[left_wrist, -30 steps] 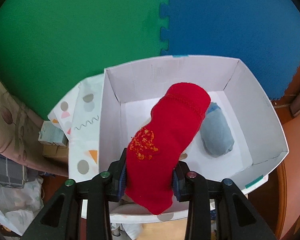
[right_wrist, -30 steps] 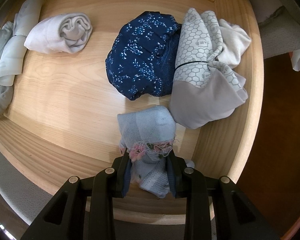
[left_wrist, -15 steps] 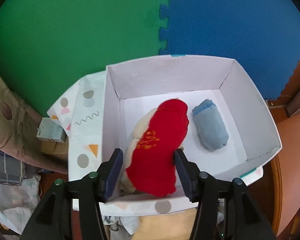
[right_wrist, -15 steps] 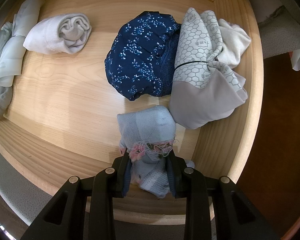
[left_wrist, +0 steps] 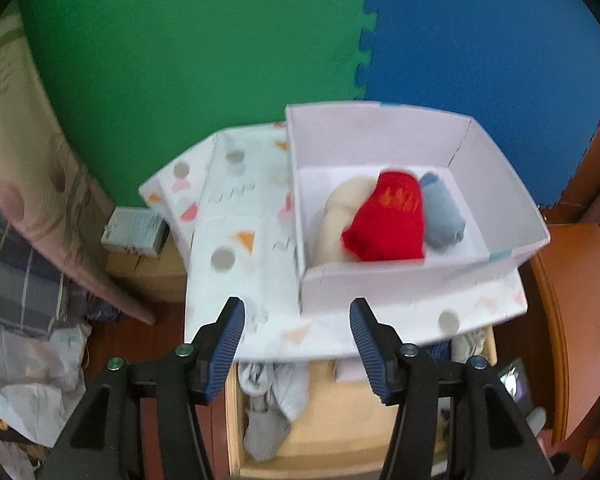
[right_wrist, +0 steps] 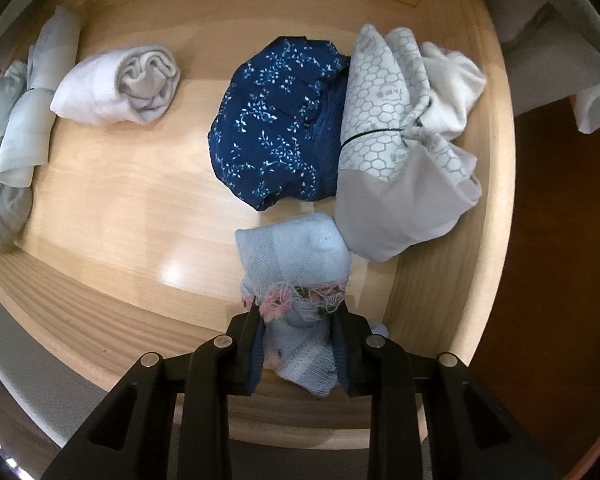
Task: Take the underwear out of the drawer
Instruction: 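Move the left tool back over the open drawer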
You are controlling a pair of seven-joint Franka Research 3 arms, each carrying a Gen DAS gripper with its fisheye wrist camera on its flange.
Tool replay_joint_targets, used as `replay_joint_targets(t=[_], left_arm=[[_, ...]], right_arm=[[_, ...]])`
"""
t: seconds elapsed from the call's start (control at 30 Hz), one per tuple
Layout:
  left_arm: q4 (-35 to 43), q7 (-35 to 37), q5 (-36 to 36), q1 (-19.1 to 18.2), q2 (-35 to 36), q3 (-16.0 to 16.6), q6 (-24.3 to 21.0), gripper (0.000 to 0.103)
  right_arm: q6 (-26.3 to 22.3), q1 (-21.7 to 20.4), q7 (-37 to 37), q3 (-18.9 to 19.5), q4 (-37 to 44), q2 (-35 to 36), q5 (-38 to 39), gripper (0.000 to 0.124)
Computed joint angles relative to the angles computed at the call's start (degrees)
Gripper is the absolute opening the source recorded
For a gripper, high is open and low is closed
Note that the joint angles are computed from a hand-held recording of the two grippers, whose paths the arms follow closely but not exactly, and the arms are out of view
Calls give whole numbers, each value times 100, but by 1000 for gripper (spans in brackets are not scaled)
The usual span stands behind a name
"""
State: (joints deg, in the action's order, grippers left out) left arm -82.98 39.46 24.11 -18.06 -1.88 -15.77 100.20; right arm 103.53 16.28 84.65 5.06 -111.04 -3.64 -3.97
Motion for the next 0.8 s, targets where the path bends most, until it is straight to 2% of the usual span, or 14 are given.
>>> replay_joint_targets(t=[0.27, 0.5, 0.7, 0.8], left_arm=[[-1691, -680, -303, 8, -947, -122, 215, 56], [-2715, -1242, -380, -128, -1278, -310, 410, 56], [-3136, -1504, -466, -254, -1268, -366, 423, 56], [-3374, -1688, -599, -286, -1353, -328, 566, 56]], right_arm=[[391, 48, 46, 76, -192, -261, -217, 25], [559, 11, -32, 50, -215, -363, -18, 25], [677, -89, -252, -43, -159, -458, 451, 25], [641, -139, -332, -72, -125, -479, 613, 25]])
